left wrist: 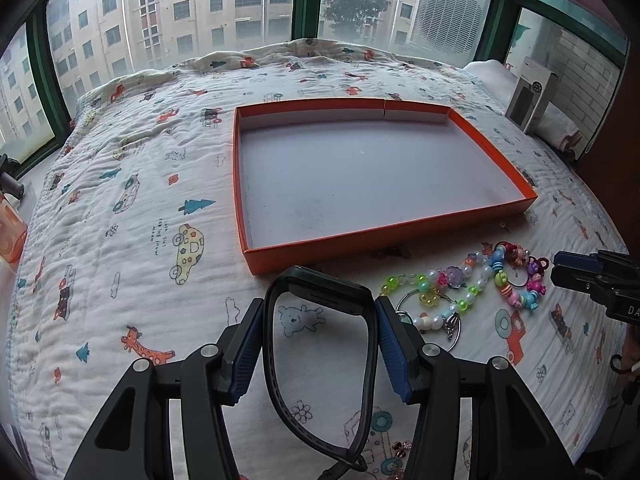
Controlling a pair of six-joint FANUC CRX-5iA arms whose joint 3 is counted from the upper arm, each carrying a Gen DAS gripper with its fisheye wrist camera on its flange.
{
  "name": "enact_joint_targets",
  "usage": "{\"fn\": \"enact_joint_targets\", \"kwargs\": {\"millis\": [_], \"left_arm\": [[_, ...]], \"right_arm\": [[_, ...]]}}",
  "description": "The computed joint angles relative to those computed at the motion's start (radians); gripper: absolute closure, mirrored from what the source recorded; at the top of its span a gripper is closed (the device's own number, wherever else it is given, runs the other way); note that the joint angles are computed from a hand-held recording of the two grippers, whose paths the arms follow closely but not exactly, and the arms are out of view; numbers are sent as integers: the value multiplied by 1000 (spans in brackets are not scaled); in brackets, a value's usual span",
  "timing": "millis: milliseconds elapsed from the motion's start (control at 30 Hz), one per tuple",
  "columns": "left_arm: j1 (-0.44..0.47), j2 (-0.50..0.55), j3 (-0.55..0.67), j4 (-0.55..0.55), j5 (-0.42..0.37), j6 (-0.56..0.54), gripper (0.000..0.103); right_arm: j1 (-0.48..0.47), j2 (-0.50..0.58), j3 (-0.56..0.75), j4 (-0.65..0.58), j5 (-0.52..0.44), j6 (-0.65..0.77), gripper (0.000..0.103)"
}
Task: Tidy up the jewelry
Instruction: 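Lift the watch band with the left tool while the right tool grasps the red pacifier charm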
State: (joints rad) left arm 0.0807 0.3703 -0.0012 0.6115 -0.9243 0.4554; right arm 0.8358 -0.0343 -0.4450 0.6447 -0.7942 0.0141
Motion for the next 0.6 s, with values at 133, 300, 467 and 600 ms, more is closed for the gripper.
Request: {"fn": "enact_joint_targets", "kwargs": {"millis": [133, 300, 467, 600], "left_arm": [[0, 4, 8, -8, -4, 13, 45], [-5, 9, 14, -24, -8, 28, 45], [-7, 4, 8, -18, -6, 22, 45], [-6, -3, 6, -6, -5, 22, 45]], "right_arm": [[-4, 4, 4, -24, -16, 38, 68], [-6, 25, 19, -24, -16, 81, 71], [-8, 40, 22, -6, 3, 100, 78], [-1, 48, 31, 1, -20, 87, 86]]}}
